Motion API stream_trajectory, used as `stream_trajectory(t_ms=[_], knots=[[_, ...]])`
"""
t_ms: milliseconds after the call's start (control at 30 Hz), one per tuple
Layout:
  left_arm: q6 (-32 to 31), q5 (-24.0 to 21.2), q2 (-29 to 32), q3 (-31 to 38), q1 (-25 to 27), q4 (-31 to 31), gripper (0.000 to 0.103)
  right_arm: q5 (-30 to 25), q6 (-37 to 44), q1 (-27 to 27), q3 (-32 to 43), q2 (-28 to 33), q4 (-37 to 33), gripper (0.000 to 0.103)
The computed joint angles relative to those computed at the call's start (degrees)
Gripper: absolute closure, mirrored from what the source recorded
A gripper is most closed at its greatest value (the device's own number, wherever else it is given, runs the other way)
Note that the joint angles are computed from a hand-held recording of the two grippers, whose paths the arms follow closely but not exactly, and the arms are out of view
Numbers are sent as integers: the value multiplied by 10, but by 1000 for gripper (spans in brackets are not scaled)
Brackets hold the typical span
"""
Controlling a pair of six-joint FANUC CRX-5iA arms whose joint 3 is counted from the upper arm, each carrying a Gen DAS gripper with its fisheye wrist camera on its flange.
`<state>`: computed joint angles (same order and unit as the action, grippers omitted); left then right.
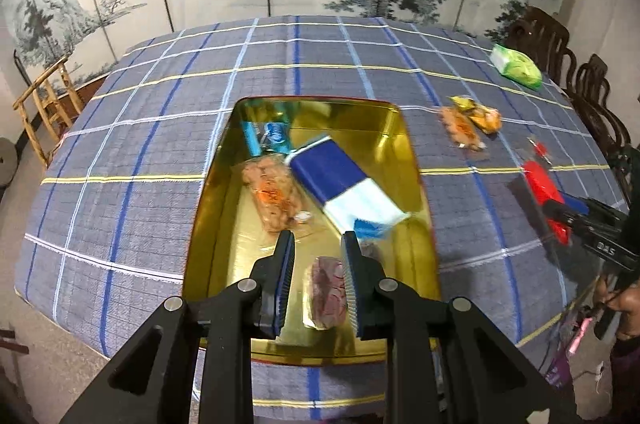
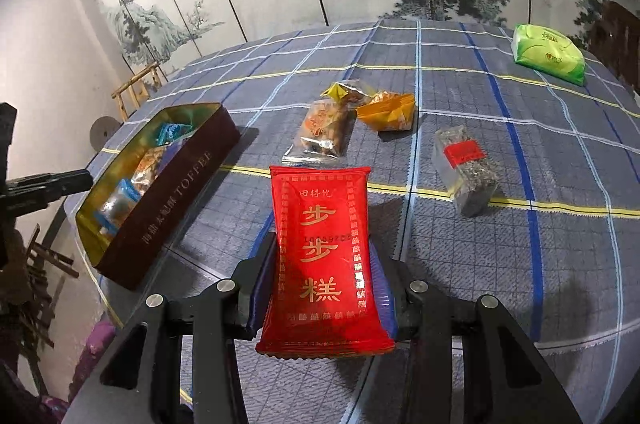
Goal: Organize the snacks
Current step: 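Lower the blue packet into the tin with the left gripper while the right gripper grasps the red packet, then carry the red packet over the tin and release it with the right gripper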
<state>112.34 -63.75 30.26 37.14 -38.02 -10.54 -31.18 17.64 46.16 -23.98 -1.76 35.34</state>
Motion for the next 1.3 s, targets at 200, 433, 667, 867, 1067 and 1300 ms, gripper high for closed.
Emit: stream_trajectory(t_ms=[200, 433, 667, 867, 1067, 1300], knots=[[9, 8, -7, -17, 10, 6, 82, -5, -1, 2, 5, 4, -2, 58], [15, 15, -17, -24, 0, -15, 82, -7, -3, 4, 10, 5, 4, 58], [40, 14, -27, -35, -4, -28, 81, -6, 16, 4, 36, 14, -6, 58], [60, 0, -34, -39, -9, -50, 78, 9, 54, 4, 82, 37, -29, 58], [84, -17, -41, -32, -23, -98, 62, 24, 111, 5, 147, 74, -74, 58], [99, -33, -44, -26, -29, -126, 50, 10, 229, 8, 271, 149, -169, 58]])
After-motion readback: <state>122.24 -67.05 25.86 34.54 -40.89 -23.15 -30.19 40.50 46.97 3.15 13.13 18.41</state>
